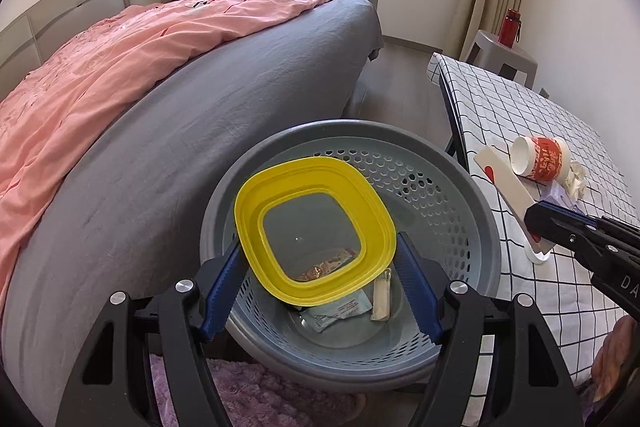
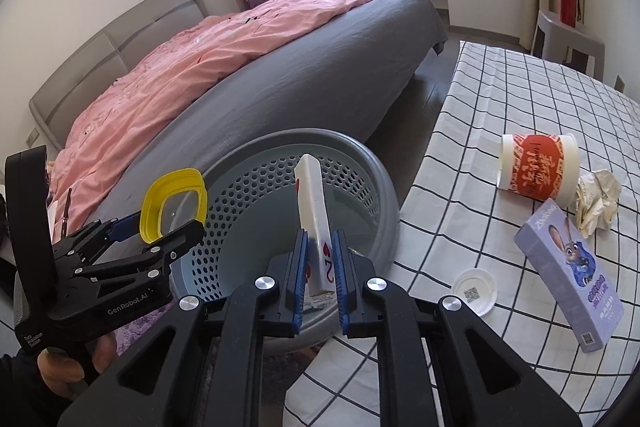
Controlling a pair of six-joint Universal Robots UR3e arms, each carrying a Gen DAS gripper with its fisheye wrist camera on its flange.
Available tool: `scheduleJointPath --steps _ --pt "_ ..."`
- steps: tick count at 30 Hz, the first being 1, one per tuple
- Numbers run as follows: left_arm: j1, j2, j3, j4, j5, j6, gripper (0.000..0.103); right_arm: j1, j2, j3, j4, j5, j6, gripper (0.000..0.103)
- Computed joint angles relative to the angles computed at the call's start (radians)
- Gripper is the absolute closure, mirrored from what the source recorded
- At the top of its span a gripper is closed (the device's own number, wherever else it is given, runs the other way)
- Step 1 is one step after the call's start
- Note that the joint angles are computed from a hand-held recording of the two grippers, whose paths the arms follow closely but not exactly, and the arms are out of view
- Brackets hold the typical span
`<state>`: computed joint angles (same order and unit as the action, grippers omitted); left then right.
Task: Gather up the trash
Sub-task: 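Carry the yellow lid and white tube over the basket and open both grippers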
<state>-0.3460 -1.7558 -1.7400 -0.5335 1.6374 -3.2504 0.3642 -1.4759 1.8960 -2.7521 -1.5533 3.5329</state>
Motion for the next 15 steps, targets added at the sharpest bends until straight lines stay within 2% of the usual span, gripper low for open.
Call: scheduleJointPath --steps 15 --pt "0.039 -0.067 0.01 0.012 -0.032 0.016 0.033 -0.006 0.176 -0.125 0.016 0.039 -0.024 0.09"
